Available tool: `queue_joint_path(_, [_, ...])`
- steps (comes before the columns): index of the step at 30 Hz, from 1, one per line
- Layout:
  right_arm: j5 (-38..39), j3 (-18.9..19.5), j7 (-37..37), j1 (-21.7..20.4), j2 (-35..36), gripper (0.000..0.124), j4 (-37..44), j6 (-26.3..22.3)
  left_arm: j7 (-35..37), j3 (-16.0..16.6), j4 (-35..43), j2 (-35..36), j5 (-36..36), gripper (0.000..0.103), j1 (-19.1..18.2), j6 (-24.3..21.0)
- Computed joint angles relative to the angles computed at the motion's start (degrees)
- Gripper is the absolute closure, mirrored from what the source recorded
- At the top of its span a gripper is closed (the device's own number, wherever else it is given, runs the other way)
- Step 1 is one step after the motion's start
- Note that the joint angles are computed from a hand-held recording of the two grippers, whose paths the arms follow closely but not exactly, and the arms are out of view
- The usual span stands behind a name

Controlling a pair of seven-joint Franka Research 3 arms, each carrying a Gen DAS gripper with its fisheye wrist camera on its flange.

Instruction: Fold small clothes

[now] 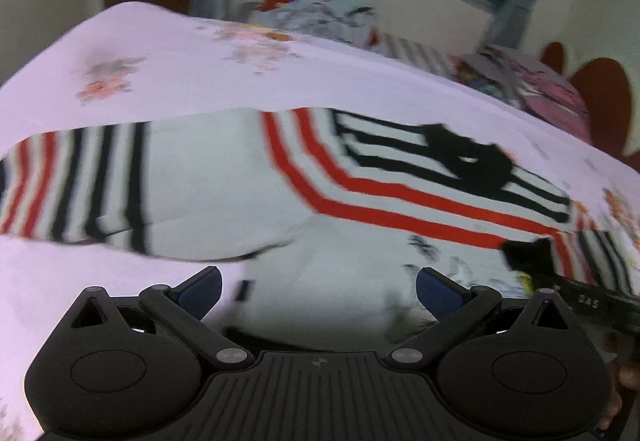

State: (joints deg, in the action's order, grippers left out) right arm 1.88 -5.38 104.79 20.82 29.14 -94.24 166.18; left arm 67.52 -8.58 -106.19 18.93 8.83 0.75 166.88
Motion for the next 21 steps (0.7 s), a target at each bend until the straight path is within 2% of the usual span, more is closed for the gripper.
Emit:
queue_joint_path(2, [-1.09,-1.55,0.57,1.31,-3.45,0.095,-5.25,6.47,5.82,-5.01,1.63,1.81,-4.37,0.000,3.03,0.94])
queue_joint_path(4, [-4.57,-8.70,4.74,6.69,-6.30,0.096,-9.35,9.46,12.17,-10.54,5.23,5.23,-9.14,0.004,5.52,0.97])
queue_joint_path(5, [-6.29,-12.59,7.75,9.53,-7.33,0.097,-10.71,9.65,14.94,-13.04,7.63,7.29,-11.26,0.015,6.34,0.03])
queue_joint_path(6, [-7.94,-15.67,10.49,11.49,-8.27,0.097,-11.92,9.66,16.40,-14.26,10.72,9.48,-12.61,0.032,5.99,-1.97])
queue_joint_path(7, [-10.22,-19.20,13.72,13.70,-8.99,0.097,-13.01,9.58,17.68,-15.34,14.04,11.85,-14.07,0.034,5.50,-3.96])
queue_joint_path(8, [-13.07,-23.35,17.37,16.44,-9.81,0.097,-14.19,9.25,18.38,-15.53,17.06,14.03,-14.94,0.035,4.40,-5.29])
queue_joint_path(10, [-18.97,-31.23,24.81,21.60,-11.86,0.096,-16.80,8.21,16.73,-12.93,24.52,18.65,-14.34,0.034,0.10,-9.44])
queue_joint_path(14, [-32.10,-43.63,39.90,30.13,-15.31,0.096,-21.34,6.58,16.93,-13.92,37.37,27.22,-18.27,0.035,-2.15,-17.07])
queue_joint_path(15, [-35.03,-45.65,43.22,31.54,-16.22,0.095,-22.40,6.15,16.46,-13.29,40.08,29.00,-18.56,0.042,-3.16,-18.59])
queue_joint_path(16, [-37.73,-47.20,46.37,32.61,-17.28,0.095,-23.28,5.29,15.45,-11.91,41.21,29.80,-18.05,0.062,-4.59,-19.11])
queue_joint_path(17, [-39.17,-47.57,48.46,32.54,-17.29,0.095,-23.68,5.23,14.40,-10.20,42.60,30.48,-16.82,0.069,-6.21,-19.36])
queue_joint_path(18, [-40.98,-48.11,50.78,32.84,-17.69,0.096,-24.09,4.88,14.63,-9.82,44.35,31.54,-16.24,0.087,-6.78,-19.59])
queue_joint_path(19, [-42.03,-48.03,52.32,32.60,-18.01,0.096,-24.43,4.71,15.24,-10.43,44.10,31.50,-16.91,0.096,-6.33,-19.72])
queue_joint_path(21, [-43.91,-47.47,54.43,31.89,-19.16,0.096,-25.28,4.49,17.33,-12.53,41.14,30.10,-19.43,0.097,-4.24,-16.02])
